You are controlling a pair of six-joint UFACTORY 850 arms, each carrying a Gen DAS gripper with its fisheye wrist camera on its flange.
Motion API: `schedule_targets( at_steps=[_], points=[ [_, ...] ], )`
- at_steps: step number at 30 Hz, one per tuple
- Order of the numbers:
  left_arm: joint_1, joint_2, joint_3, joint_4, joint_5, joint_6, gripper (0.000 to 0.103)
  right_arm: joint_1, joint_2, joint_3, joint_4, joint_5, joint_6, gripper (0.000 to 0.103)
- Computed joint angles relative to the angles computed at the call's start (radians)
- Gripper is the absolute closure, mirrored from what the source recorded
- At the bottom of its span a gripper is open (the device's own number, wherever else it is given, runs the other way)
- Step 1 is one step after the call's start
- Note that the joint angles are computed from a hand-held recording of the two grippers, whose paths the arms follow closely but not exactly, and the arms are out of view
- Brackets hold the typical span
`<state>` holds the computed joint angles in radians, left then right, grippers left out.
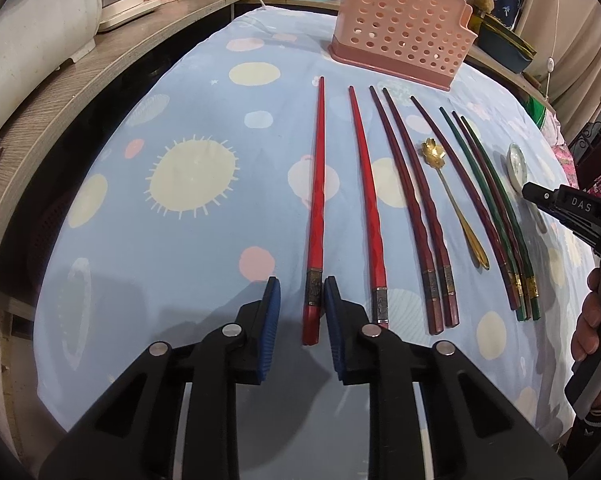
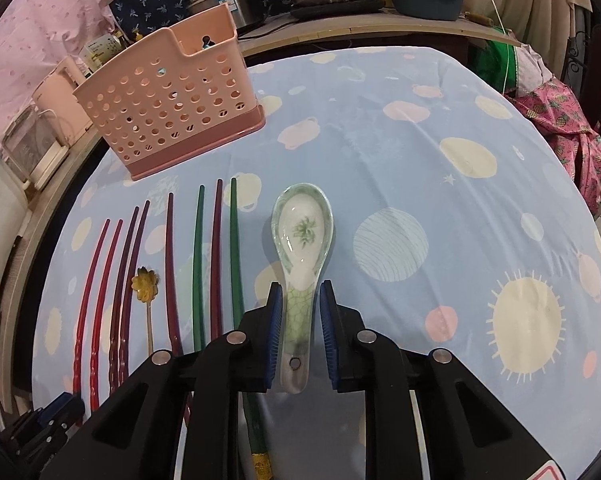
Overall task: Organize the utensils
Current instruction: 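Close right tool on the white spoon while left tool grasps the red chopstick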
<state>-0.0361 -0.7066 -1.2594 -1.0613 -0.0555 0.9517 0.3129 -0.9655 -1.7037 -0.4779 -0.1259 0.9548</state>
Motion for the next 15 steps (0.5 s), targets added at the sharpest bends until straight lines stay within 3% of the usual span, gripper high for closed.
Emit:
schedule_targets(
  at_steps=[8, 13, 15],
  points=[
    [0.001, 0.004, 0.011, -0.290, -0.001, 0.287, 0.081, 0.000, -0.001, 0.021, 0.092, 0.011, -0.079, 0.091],
    [0.004, 0.006, 0.014, -0.325, -0.009, 0.320, 0.081, -0.002, 0.009, 0.038, 0.107, 0.028, -0.093, 0.091],
    [0.005, 0.008, 0.016, -0.348, -0.013, 0.342, 0.081, -0.006, 0.021, 0.055, 0.179, 0.051, -0.152, 0.086]
  ],
)
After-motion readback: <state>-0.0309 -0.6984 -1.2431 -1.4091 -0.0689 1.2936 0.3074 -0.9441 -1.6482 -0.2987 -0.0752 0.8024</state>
